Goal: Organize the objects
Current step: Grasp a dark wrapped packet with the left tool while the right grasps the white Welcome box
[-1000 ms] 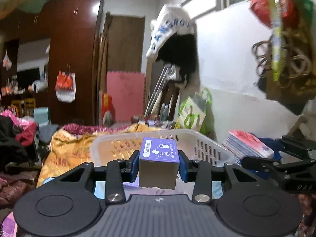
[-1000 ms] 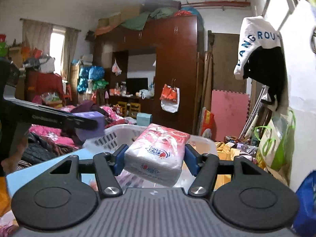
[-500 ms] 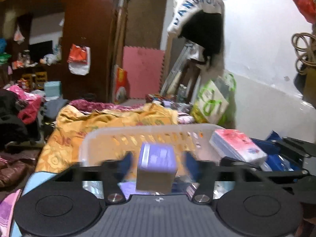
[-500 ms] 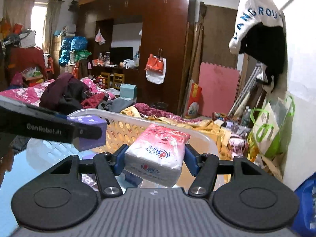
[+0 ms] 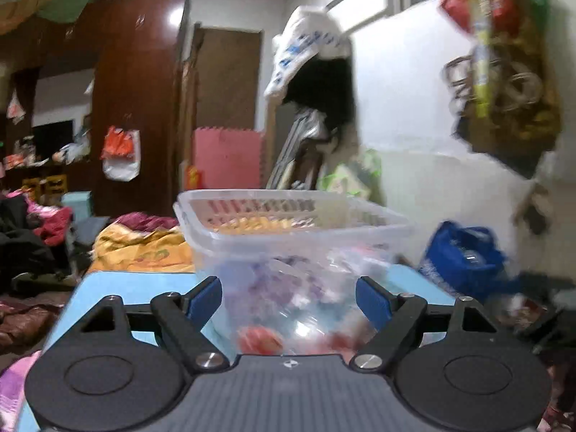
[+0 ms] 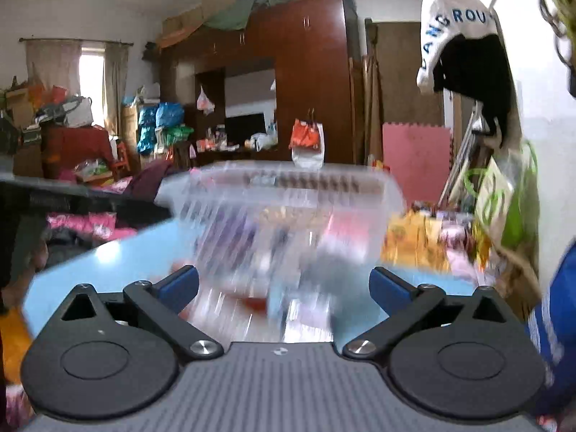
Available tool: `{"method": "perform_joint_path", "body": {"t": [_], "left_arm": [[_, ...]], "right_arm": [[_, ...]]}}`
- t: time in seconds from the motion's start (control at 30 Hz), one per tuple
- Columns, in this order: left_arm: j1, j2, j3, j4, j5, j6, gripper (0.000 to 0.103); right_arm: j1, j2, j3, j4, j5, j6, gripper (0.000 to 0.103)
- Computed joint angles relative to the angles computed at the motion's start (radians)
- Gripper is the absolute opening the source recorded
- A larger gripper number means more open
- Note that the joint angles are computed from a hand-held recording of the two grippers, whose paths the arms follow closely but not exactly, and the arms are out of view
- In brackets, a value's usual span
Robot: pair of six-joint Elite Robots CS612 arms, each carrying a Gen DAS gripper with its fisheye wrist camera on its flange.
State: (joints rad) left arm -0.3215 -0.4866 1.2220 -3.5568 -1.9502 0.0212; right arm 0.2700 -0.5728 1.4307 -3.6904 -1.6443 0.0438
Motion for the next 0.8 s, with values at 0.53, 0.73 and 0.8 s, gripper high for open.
{"method": "perform_joint_path", "body": {"t": [0.53,0.73,0.8], "left_arm": [[-0.032,0.011,0.030,0.139,-0.008,0.129,0.052],[-0.032,0.007,0.043,0.105,0.018,0.106,0.034],[-0.028,0.009,0.044,0.092,0.005,0.090,0.034]], "right_arm": [[0.011,0.023,0.018,0.067,0.100,-0.038,0.055],[0.014,0.019,0.036,0.022,0.078,-0.046,0.055],[0.016,0.018,0.043,-0.001,0.055,-0.041,0.055]]}}
